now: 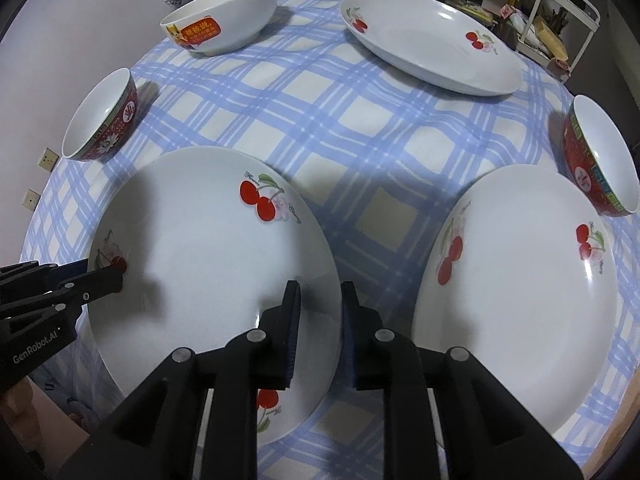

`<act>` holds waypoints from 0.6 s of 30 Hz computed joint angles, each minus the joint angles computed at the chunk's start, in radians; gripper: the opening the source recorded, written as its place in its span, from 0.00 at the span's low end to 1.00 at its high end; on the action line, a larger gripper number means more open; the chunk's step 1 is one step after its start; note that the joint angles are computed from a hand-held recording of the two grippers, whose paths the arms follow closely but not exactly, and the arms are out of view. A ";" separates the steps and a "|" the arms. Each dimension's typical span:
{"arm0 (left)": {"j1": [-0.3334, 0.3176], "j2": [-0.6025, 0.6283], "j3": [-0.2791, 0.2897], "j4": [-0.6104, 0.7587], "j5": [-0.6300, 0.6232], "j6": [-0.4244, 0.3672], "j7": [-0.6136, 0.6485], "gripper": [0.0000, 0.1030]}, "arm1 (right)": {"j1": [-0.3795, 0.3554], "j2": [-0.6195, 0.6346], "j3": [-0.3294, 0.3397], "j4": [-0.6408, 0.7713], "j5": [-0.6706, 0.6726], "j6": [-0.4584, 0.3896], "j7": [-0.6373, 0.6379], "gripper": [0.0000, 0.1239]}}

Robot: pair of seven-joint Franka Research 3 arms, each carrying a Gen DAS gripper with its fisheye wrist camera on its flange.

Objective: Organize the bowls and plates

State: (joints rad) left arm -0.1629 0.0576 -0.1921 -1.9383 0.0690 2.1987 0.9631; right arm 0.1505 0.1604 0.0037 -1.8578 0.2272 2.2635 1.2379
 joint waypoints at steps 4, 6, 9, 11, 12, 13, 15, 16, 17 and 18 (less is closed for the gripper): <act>-0.005 -0.030 0.001 -0.012 0.071 0.008 -0.059 0.23 | -0.007 -0.027 0.001 -0.008 0.037 0.035 -0.022 0.17; -0.006 -0.041 0.001 -0.013 0.102 0.011 -0.081 0.24 | -0.014 -0.040 -0.001 -0.008 0.064 0.048 -0.031 0.17; -0.015 -0.048 -0.006 -0.005 0.164 0.017 -0.084 0.30 | -0.028 -0.053 -0.007 0.001 0.108 0.058 -0.039 0.18; -0.025 -0.040 -0.014 0.016 0.222 0.015 -0.085 0.41 | -0.039 -0.058 -0.013 0.015 0.128 0.061 -0.037 0.29; -0.033 -0.031 -0.018 0.032 0.258 0.016 -0.090 0.48 | -0.045 -0.062 -0.018 0.017 0.132 0.065 -0.038 0.32; -0.041 -0.023 -0.023 0.047 0.288 0.020 -0.093 0.50 | -0.050 -0.066 -0.021 0.017 0.134 0.072 -0.036 0.38; -0.054 -0.006 -0.028 0.074 0.317 0.017 -0.073 0.54 | -0.064 -0.075 -0.031 0.019 0.137 0.093 -0.029 0.44; -0.062 0.012 -0.032 0.100 0.328 0.008 -0.057 0.60 | -0.069 -0.080 -0.034 0.016 0.141 0.106 -0.022 0.48; -0.069 0.030 -0.033 0.123 0.337 0.004 -0.040 0.61 | -0.076 -0.081 -0.038 0.021 0.145 0.112 -0.012 0.53; -0.077 0.046 -0.035 0.145 0.350 0.001 -0.024 0.63 | -0.083 -0.081 -0.044 0.026 0.143 0.122 0.010 0.55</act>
